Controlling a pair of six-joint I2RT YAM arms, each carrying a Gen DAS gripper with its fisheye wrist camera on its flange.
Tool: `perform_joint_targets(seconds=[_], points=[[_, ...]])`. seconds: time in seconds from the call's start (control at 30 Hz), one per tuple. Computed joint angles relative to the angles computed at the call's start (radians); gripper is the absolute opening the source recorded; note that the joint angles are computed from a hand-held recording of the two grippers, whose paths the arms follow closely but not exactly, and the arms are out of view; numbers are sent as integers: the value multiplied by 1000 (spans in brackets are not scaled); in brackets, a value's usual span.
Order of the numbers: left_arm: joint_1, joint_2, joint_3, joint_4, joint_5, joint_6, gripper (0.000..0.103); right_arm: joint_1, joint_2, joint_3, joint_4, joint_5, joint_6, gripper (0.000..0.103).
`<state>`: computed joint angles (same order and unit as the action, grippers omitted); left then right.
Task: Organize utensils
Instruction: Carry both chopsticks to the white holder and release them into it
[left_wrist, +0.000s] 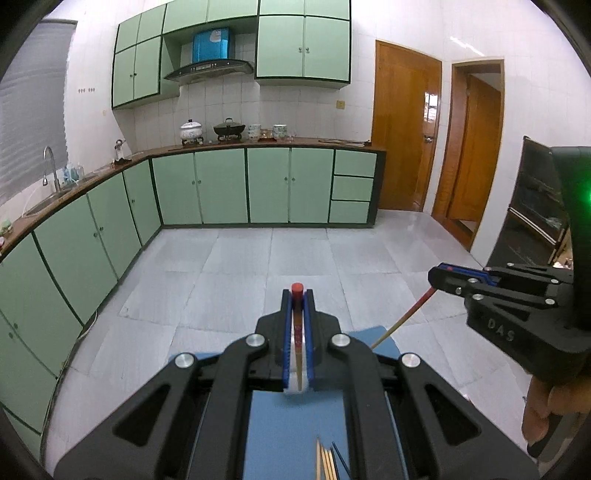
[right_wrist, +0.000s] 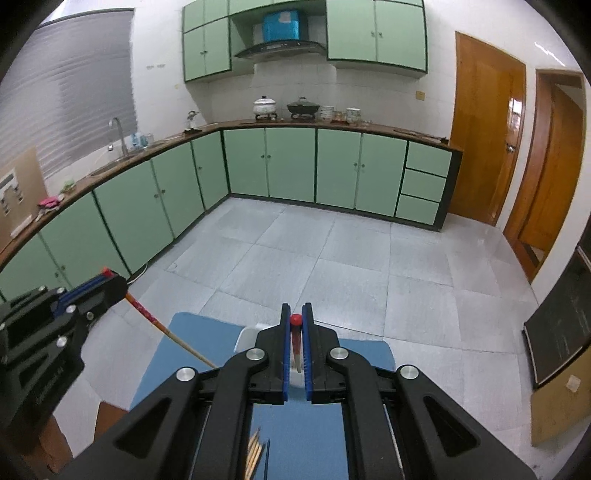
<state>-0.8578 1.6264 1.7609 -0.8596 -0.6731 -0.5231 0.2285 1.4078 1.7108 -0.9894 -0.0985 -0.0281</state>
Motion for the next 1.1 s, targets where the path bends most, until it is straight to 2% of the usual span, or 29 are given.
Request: perform_joint_targets(seconds=[0.1,0.3,0.5,0.57,0.67,0.8,0.93,1.0,1.1], points=[[71,48,-44,128,44,50,5,-12,75,-38,92,-8,11,6],[174,112,-194,369,149,68,5,-54,192,-144,244,-56,25,6],[221,167,-296,452,217,56,7,-95,261,-230,325,-108,16,8],[226,152,-324,461,224,55,21,-105,241,-273,359,-104,13,14],[222,85,-379,471,215,57,35,-135,195,-303,366,-132,10,15],[167,-56,-457,415,129,55,49,-191,61,-391,359,-186,-11,19],[71,-224,-587,345,54,6,59,-282,-188,-597,369,-262,-92,25],[-14,-318,-686,305,-1,-55,62,-345,-334,-720,359,-319,-144,29],[-184,-421,-837,233,-107,-212,69,-453,-593,-936,316,-402,-238,33]])
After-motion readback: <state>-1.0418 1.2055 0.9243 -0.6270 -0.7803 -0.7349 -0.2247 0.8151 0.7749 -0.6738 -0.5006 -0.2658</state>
